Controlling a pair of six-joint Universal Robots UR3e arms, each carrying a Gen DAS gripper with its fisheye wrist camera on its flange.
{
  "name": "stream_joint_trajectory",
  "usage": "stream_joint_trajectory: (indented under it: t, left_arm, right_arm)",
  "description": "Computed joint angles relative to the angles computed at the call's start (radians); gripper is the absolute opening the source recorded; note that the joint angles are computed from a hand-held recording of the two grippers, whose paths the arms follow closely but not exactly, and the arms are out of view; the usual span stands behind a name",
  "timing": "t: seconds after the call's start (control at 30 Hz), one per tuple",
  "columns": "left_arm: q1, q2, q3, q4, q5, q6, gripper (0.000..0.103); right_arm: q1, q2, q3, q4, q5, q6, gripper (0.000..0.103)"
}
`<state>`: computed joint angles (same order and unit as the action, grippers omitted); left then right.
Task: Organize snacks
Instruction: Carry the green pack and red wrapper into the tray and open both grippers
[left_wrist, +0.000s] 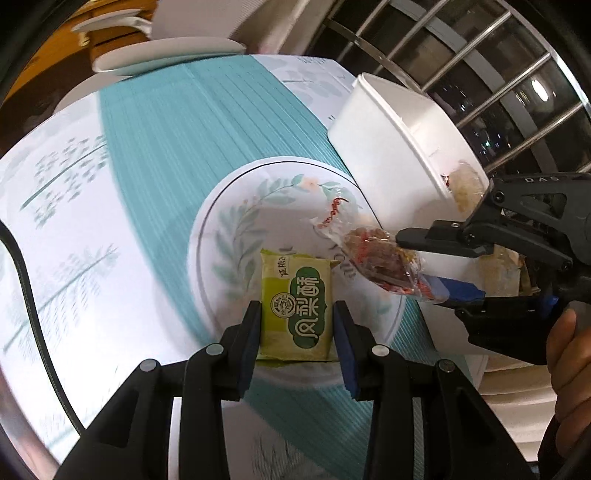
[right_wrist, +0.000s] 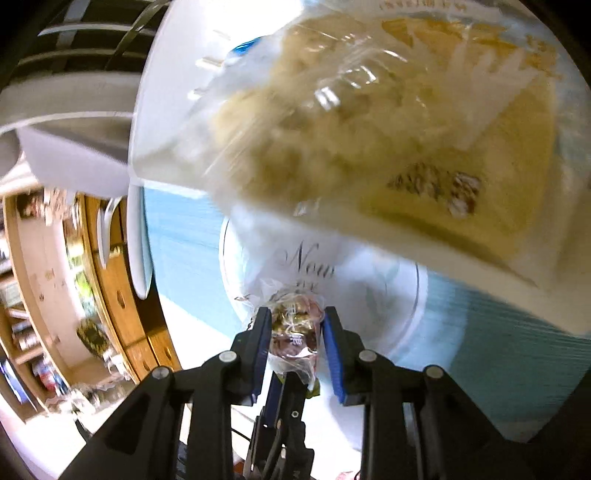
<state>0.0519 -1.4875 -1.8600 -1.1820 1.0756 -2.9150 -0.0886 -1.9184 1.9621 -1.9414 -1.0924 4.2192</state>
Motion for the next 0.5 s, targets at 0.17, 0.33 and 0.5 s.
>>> stream_joint_trajectory:
  t: [0.17,0.33,0.5]
  left_arm:
    - [0.065,0.172,-0.032,-0.108,-0.016,-0.012,0.036]
    - [0.164,0.377,-0.073,-0.27,-0.073,0.018,0.036]
    - [0.215,0.513,-0.055,-0.427,-0.122,0.023,0.036]
  right_arm:
    - [-0.026,-0.073,-0.048,0.121,0.028,-0.132,0.028]
    - [-0.017,-0.182,-0.109,0.272,0.012,-0.268,0.028]
    - [-0.261,-0.38,-0.198,0.69,0.117,-0.69,0.028]
